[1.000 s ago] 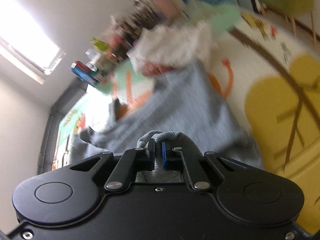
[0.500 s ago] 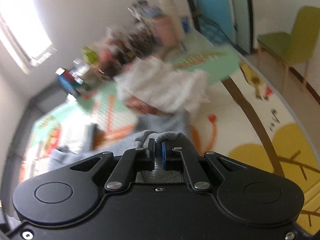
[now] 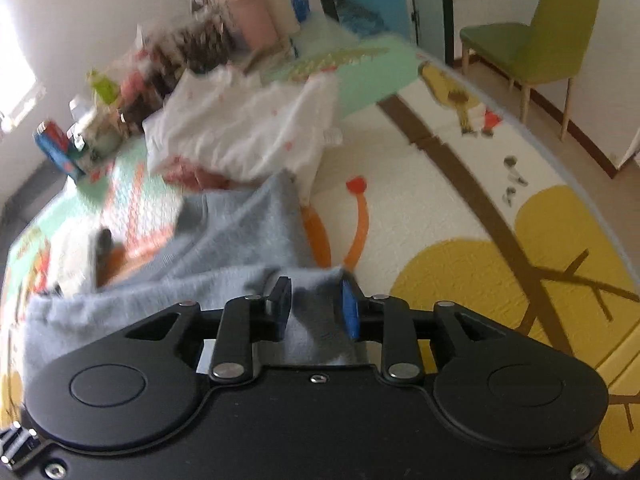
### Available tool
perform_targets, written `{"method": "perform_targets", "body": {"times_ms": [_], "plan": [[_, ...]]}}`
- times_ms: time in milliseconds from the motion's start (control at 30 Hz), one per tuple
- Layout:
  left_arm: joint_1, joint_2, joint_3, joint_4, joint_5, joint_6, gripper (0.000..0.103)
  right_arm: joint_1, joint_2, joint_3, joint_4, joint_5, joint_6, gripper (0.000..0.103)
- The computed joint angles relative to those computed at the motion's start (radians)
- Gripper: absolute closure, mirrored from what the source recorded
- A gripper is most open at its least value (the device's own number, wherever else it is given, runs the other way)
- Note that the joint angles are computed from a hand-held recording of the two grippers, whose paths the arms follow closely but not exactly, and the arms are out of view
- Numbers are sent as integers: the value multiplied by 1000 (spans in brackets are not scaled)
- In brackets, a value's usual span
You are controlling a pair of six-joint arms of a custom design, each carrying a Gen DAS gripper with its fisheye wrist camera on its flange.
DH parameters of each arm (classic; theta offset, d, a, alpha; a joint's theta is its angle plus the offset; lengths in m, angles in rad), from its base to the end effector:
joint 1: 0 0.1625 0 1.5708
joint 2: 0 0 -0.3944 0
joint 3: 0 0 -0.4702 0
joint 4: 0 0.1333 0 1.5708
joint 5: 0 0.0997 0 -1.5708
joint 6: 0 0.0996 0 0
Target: Fold clothes
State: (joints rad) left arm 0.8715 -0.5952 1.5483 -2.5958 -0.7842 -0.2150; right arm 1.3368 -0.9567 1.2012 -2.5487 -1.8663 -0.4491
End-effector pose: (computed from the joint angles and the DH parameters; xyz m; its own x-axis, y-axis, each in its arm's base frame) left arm -0.2968 -0.6695 -0.0627 -0.6970 0.2433 -0.6745 0.5049 0.8344 -0.2208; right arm -0.0890 -0.8231 0.3670 -0.8724 0.0569 0.4855 -0.2292 0.8296 -0.5091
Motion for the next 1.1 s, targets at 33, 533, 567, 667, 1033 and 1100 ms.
{"method": "perform_targets", "body": {"times_ms": [33, 533, 567, 667, 1033, 1100], "plan": [[-3, -7, 5, -15, -1, 5, 31, 2, -8, 7, -19, 10, -9, 76], [0, 1, -40, -208, 30, 37, 40, 70, -81, 125, -21, 61, -164, 95], [5, 9, -49, -208, 32, 31, 42, 71, -79, 133, -19, 57, -163, 95], [20, 33, -74, -185, 53, 20, 49, 65, -60, 134, 7, 47, -134, 95], [72, 33, -86, 67, 192, -171, 52, 17, 17, 104, 20, -44, -82, 101], [83, 14, -65, 88, 215, -206, 52, 8, 22, 94, 19, -48, -76, 101]]}}
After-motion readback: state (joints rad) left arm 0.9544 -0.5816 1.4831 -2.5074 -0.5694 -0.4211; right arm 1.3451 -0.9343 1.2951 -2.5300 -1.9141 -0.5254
